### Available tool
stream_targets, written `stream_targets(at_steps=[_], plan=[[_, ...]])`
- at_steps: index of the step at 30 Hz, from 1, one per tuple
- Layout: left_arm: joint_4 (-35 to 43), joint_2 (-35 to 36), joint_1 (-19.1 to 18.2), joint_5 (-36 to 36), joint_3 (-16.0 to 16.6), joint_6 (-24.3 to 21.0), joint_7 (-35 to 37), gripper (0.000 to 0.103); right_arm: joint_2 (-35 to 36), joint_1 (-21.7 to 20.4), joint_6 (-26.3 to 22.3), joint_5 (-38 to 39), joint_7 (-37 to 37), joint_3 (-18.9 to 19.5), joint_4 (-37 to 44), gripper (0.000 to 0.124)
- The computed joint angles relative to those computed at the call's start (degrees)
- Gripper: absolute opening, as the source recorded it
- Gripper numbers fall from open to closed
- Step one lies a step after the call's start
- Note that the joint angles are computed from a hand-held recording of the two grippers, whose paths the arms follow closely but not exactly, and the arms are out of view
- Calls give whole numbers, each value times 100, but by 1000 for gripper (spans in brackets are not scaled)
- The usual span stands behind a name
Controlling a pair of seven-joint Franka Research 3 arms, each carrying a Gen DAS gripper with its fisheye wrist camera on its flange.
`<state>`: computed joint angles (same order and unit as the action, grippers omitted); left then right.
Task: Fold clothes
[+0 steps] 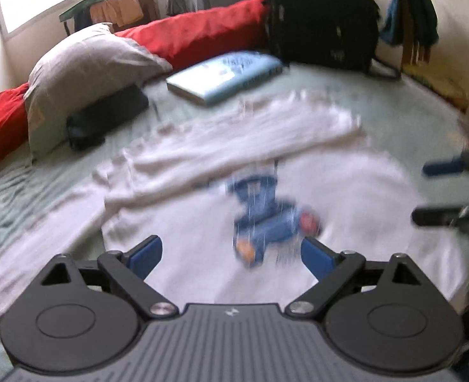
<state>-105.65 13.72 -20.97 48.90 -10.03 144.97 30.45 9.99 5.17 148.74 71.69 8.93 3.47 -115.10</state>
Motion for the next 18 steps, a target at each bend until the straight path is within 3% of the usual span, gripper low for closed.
stream_targets(at_steps=[3, 8, 12, 13, 15, 18], plan=[[-524, -63, -138, 657, 83, 265, -771, 94, -139, 221, 599, -416, 165, 52, -444, 103], [-1322, -331, -250, 1938, 110, 735, -2429, 94, -152, 329, 1143, -243, -136, 117, -937, 103], [-1880, -735, -123, 2287, -84, 888, -3117, 99, -256, 310, 1573, 2031, -2757, 271, -1191, 103], [-1991, -819, -84, 2302, -135, 903, -3168, 99, -283, 347, 1536, 2335, -3030, 211, -1219, 103], [-2156, -952, -19, 2252, -232, 888, -3175, 100, -341, 416, 1446, 2345, -3041, 89, -1283, 103], [-2281, -1089, 40, 2019, -358, 821, -3107, 100, -468, 513, 1501, 1423, -1979, -1, -1374, 103]])
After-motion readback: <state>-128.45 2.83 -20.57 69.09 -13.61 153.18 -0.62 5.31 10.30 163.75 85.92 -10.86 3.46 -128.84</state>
